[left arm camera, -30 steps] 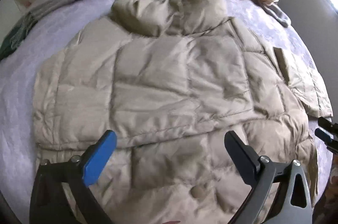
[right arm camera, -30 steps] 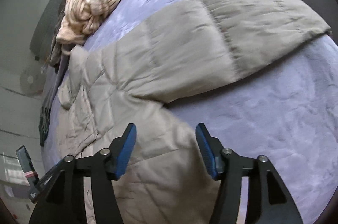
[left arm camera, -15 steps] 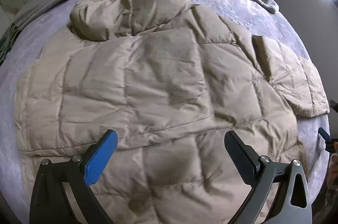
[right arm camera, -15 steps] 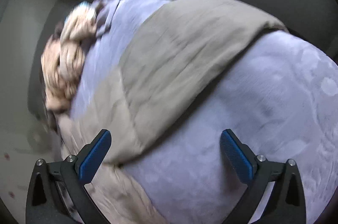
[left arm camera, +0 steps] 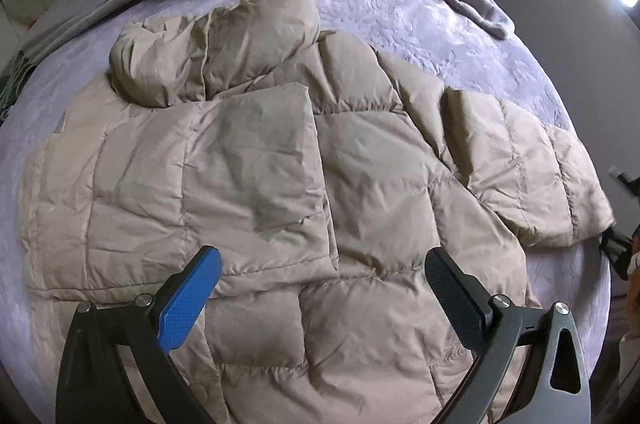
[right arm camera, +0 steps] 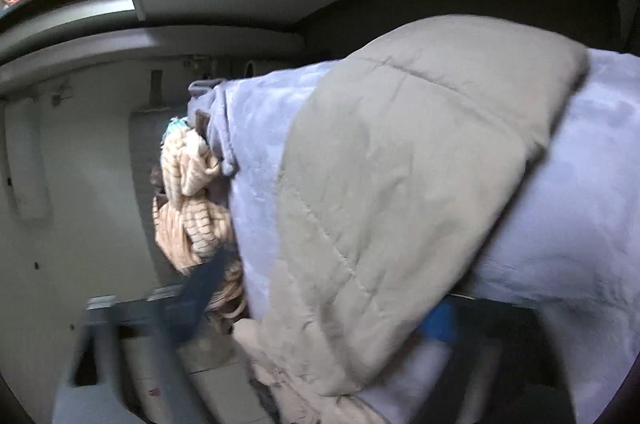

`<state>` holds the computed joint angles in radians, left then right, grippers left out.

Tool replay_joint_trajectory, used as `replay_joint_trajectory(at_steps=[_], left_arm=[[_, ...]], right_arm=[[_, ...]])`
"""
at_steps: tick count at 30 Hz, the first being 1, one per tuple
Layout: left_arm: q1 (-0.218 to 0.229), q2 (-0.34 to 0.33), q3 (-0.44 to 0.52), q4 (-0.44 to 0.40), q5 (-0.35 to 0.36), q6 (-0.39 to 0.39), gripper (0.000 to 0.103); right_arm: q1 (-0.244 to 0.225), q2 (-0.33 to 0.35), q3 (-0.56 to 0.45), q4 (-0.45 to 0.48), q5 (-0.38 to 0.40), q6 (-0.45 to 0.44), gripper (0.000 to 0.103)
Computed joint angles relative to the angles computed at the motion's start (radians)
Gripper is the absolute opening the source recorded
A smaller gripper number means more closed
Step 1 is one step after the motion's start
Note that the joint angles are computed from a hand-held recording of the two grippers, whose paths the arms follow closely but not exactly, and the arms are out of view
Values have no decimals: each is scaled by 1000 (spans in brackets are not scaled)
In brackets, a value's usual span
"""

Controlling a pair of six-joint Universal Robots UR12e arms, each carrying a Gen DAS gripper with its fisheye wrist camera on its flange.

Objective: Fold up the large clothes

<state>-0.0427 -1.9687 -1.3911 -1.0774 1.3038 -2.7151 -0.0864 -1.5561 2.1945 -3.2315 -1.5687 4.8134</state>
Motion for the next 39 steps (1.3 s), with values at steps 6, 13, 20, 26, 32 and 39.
replay_joint_trajectory(at_steps=[6, 13, 20, 26, 32, 39], left_arm=[[17, 9, -9, 36, 15, -22, 102], [52, 5, -1, 69, 32, -58, 102], [98, 0, 7, 107, 45, -85, 102], [137, -13, 13, 121, 71, -102, 102], [159, -31, 23, 114, 71, -88, 102], [156, -65, 61, 74, 22, -85, 102]], right_arm=[[4, -18, -69, 172, -6, -163, 9], [86, 49, -304, 421, -95, -573, 9], [226, 246, -615, 576, -155, -1031, 9], [321, 422, -821, 727, -107, -1281, 9], [352, 498, -875, 900, -76, -1260, 9], [331, 478, -845, 928, 25, -1183, 34]])
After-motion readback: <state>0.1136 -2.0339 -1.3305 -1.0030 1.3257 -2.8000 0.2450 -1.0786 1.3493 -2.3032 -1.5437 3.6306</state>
